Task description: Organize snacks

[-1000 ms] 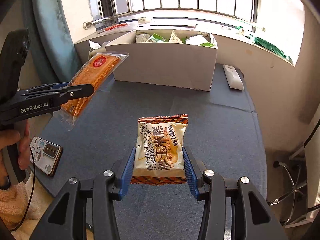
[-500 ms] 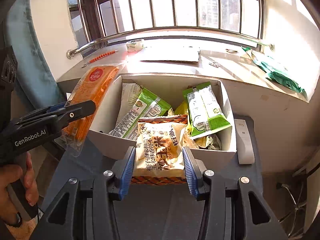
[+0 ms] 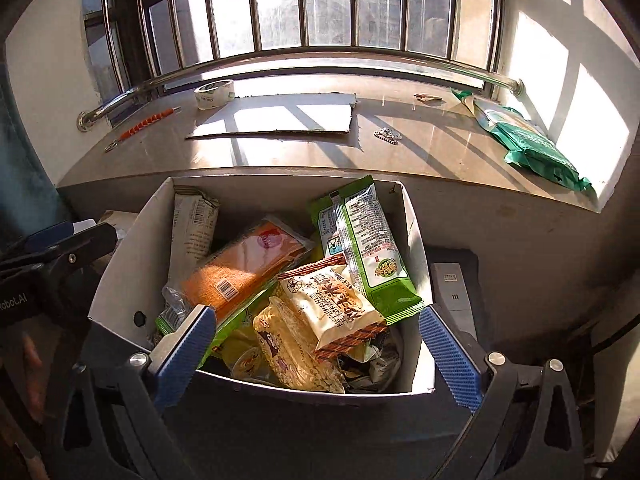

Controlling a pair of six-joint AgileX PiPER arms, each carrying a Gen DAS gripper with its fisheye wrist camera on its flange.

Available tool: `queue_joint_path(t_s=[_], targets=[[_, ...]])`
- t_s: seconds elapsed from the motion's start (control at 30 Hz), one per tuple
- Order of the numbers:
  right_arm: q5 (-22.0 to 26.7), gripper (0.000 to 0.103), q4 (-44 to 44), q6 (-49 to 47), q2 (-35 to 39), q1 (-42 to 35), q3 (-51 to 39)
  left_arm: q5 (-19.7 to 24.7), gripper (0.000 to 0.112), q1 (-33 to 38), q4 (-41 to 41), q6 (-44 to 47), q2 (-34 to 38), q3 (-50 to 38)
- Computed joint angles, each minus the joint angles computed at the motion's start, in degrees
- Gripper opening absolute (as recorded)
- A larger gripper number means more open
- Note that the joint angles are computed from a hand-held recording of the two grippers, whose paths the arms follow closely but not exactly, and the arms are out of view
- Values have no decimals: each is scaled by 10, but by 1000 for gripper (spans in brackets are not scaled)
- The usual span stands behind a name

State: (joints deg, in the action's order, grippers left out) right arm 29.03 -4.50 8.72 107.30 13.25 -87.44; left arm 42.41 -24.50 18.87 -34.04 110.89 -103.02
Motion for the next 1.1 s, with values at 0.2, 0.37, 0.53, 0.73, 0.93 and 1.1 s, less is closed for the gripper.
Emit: queue_joint_path(t_s=[0.2,0.37,0.53,0.73,0.93,1.1], targets=[[-30,103,-59,52,-42,16,66,-71,103,-46,164,-153,-111,144],[-73,103,-145,97,-109,43,156,-44,103,-104,271,-268,-187,218],[-63,103,-402,364,-199,98,261,-20,103,-153,270,-293,-258,277],[-79,103,-438,429,-344,131,395,58,103,-278,362,-423,-348,380],[-23,103,-456,499,-463,203,494,159,103,-433,428,-547,-420,472],[79,103,-517,648,-553,330,564,244,103,-531,421,-591,-412,488]])
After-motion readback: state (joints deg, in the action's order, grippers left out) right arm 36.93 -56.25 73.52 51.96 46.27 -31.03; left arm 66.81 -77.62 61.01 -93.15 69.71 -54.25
